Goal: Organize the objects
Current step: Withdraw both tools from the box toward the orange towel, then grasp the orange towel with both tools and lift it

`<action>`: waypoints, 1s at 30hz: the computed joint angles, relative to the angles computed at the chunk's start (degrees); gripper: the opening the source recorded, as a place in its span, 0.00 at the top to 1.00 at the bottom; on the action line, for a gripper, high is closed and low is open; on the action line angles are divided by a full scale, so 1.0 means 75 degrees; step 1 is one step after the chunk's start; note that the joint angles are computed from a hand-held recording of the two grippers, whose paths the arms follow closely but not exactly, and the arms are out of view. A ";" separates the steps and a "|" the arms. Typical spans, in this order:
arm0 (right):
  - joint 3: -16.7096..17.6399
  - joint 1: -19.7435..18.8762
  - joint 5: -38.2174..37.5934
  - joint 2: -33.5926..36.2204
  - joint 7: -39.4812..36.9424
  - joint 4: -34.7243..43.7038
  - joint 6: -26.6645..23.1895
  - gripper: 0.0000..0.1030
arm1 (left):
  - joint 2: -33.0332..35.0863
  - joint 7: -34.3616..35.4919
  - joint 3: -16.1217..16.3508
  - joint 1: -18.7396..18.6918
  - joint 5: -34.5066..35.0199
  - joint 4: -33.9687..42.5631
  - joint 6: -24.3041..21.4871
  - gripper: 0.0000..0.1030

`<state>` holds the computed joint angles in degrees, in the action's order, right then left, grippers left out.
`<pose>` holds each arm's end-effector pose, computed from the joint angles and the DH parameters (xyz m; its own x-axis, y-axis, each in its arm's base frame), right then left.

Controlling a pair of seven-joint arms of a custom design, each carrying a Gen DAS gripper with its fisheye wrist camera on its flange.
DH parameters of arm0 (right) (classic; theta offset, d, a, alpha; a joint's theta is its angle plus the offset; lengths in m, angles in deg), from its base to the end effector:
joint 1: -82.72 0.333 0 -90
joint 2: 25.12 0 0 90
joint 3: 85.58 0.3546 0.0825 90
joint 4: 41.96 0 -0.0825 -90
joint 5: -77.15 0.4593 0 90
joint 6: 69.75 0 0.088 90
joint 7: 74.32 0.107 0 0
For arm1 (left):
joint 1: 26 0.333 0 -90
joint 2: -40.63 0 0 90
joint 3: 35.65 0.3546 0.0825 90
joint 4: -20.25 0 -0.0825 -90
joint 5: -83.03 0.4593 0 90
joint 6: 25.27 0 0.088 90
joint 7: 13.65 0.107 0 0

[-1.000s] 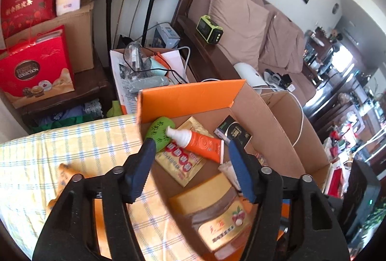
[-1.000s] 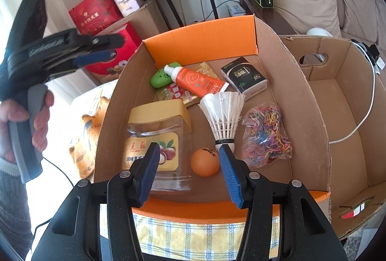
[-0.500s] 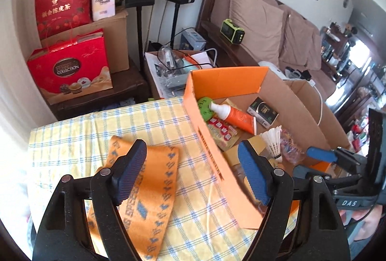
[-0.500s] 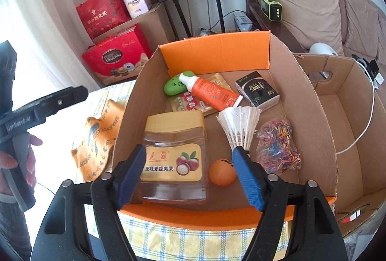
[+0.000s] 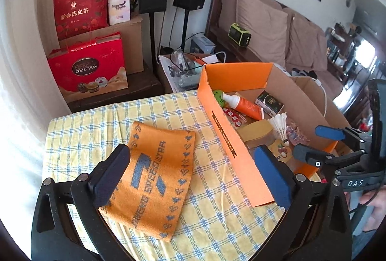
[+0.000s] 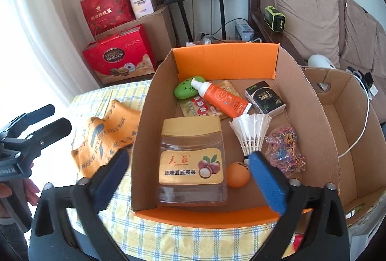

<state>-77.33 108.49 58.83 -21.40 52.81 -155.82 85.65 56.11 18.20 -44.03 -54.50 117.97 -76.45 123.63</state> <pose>0.5624 0.3908 0.5104 0.2307 -0.9640 -0.1322 -0.7768 -0.1006 -0.6217 0.6104 -0.4582 0.5216 -0.0880 -0.9861 0.1410 -0.7375 -0.0306 -0.6746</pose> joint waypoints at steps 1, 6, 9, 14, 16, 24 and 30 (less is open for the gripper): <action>0.0015 0.0018 -0.0020 0.0020 -0.0003 0.0032 -0.0018 0.00 | -0.0049 -0.0083 0.0031 -0.0042 0.0103 -0.0056 -0.0068 0.00; 0.0066 0.0120 -0.0128 0.0111 0.0043 0.0146 -0.0051 0.00 | -0.0301 -0.0271 -0.0044 0.0004 0.0255 -0.0417 -0.0214 0.00; 0.0089 0.0191 -0.0184 0.0181 0.0065 0.0221 -0.0070 0.00 | -0.0517 -0.0475 -0.0098 0.0059 0.0430 -0.0726 -0.0186 0.00; 0.0150 0.0297 -0.0116 0.0323 -0.0076 0.0354 -0.0064 0.00 | -0.0913 -0.1052 -0.0223 0.0227 0.0750 -0.1310 -0.0068 0.00; 0.0173 0.0338 -0.0059 0.0387 -0.0205 0.0420 -0.0044 0.00 | -0.1057 -0.1328 -0.0282 0.0292 0.0960 -0.1493 -0.0150 0.00; 0.0251 0.0512 0.0196 0.0735 -0.0553 0.0811 0.0109 0.00 | -0.1567 -0.1895 -0.0528 0.0799 0.0837 -0.2442 0.0109 0.00; 0.0397 0.0566 0.0617 0.1365 -0.1485 0.1624 -0.0076 0.06 | -0.1698 -0.2139 -0.0605 0.1132 0.0312 -0.3086 0.0442 0.00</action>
<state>-74.35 112.73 63.46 -11.17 41.67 -143.64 85.08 43.38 2.16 -48.57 -46.01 120.32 -99.60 126.95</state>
